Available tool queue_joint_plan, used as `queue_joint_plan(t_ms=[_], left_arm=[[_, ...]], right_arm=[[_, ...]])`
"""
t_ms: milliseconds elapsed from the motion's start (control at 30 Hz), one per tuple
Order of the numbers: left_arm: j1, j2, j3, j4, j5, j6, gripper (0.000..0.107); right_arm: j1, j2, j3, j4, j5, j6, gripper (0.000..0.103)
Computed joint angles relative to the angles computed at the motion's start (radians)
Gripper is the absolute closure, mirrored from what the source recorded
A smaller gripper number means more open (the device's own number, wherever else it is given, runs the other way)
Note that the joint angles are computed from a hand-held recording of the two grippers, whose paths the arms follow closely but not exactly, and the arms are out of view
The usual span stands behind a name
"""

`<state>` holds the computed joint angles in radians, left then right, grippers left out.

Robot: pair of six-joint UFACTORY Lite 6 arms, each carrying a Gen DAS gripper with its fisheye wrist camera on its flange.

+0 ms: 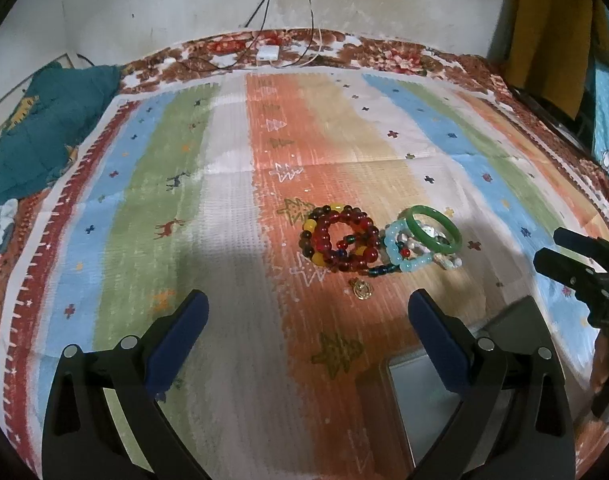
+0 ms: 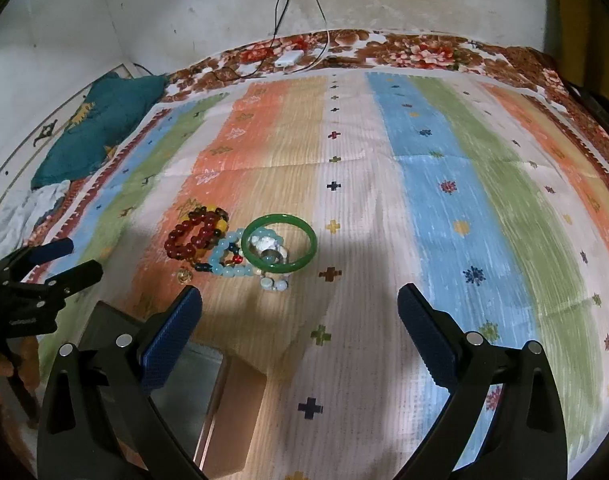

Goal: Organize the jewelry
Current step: 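Move the left tool toward the red bead bracelet while the right tool approaches the green bangle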

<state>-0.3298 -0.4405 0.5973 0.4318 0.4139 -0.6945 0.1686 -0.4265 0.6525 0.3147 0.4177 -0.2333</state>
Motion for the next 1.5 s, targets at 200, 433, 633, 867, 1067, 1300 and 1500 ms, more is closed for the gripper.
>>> queue_joint_plan(t_ms=[200,433,633,867,1067,1300,1500], left_arm=[[0.048,0.09,0.043,-0.027,-0.051,0.044,0.01],[0.107,0.192,0.099,-0.175,-0.09,0.216,0.01],[0.144,0.271,0.147,-0.333,-0.107,0.387,0.01],[0.195,0.374,0.215,-0.559,-0.091,0.605,0.01],[0.235,0.448,0.266,-0.723,-0.078,0.764,0.013],[0.256,0.528,0.327,-0.861,-0.035,0.906,0.025],[0.278,0.584,0.372,-0.969,0.008,1.014,0.033]], right_arm=[[-0.011,0.076,0.047,0.027,-0.008,-0.036,0.004],[-0.031,0.187,0.12,0.088,0.007,-0.1,0.004],[-0.046,0.252,0.163,0.11,0.027,-0.124,0.004],[-0.082,0.377,0.244,0.198,0.063,-0.188,0.004],[-0.099,0.45,0.299,0.227,0.081,-0.201,0.004],[-0.109,0.524,0.355,0.243,0.088,-0.199,0.004],[-0.113,0.579,0.394,0.27,0.114,-0.209,0.01]])
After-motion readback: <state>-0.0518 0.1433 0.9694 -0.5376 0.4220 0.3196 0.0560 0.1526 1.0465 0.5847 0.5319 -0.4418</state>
